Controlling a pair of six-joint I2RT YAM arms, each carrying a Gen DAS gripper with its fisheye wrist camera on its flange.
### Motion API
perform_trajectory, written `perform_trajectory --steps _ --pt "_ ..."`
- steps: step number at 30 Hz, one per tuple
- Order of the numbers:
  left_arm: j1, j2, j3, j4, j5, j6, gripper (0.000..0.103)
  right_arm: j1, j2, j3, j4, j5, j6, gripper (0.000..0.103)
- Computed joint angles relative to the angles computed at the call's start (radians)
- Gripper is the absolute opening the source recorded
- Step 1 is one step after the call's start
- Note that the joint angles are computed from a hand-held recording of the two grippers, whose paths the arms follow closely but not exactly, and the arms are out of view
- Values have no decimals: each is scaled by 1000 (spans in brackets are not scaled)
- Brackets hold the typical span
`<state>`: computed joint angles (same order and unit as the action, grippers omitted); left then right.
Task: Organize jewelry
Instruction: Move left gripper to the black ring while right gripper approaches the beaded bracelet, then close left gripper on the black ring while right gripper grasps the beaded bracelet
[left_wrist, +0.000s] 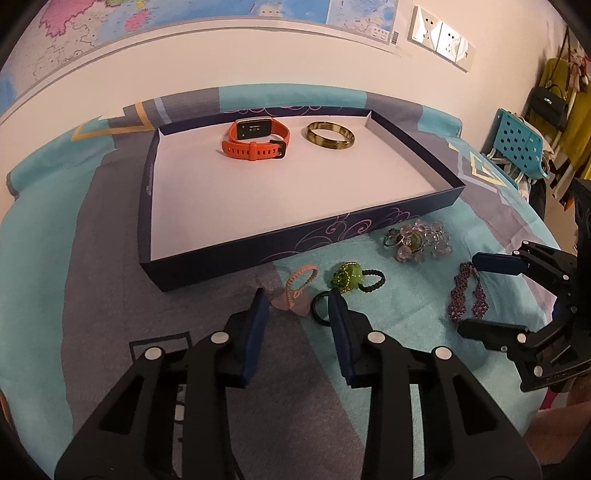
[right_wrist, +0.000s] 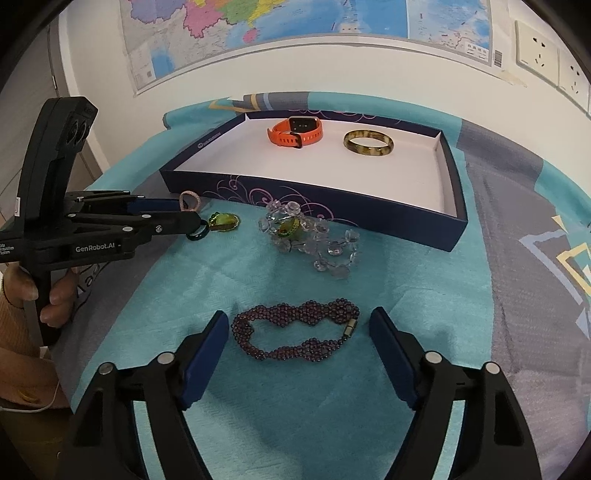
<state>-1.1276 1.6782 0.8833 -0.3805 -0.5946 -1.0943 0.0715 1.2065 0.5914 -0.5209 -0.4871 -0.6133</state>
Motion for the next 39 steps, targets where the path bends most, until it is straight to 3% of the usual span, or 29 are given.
perform_trajectory --steps 7,9,12,17,20,25,28,30,31,38,39 --pt "-9 -15 -7 -19 -6 -27 27 -9 2 0 5 1 -4 67" --pt "-35 -20 5 -55 -47 -52 40 -11 3 -1 8 0 -6 67" --pt "-74 -8 41 -84 -88 -21 39 -15 3 -2 9 0 -9 65" --pt "-75 30 73 -51 -39 35 39 -31 -2 -7 8 -9 -11 60" --pt "-57 57 81 -50 12 6 39 -36 -1 -8 9 -12 -15 59" --pt "-44 64 82 -35 14 7 39 -39 12 -4 20 -15 -10 56" --pt "-38 76 95 -47 6 3 35 -51 16 -2 21 -20 -10 51" --pt "-37 90 113 -75 -5 -10 24 -51 18 -1 24 -18 -10 50" --pt "-39 97 122 -89 -10 -18 23 -49 17 -2 26 -15 -10 49" --pt "-62 95 127 -99 -19 -34 23 -58 19 3 23 -16 -22 24" --pt "-62 88 117 -90 -17 -34 23 -64 22 7 18 -22 -24 17"
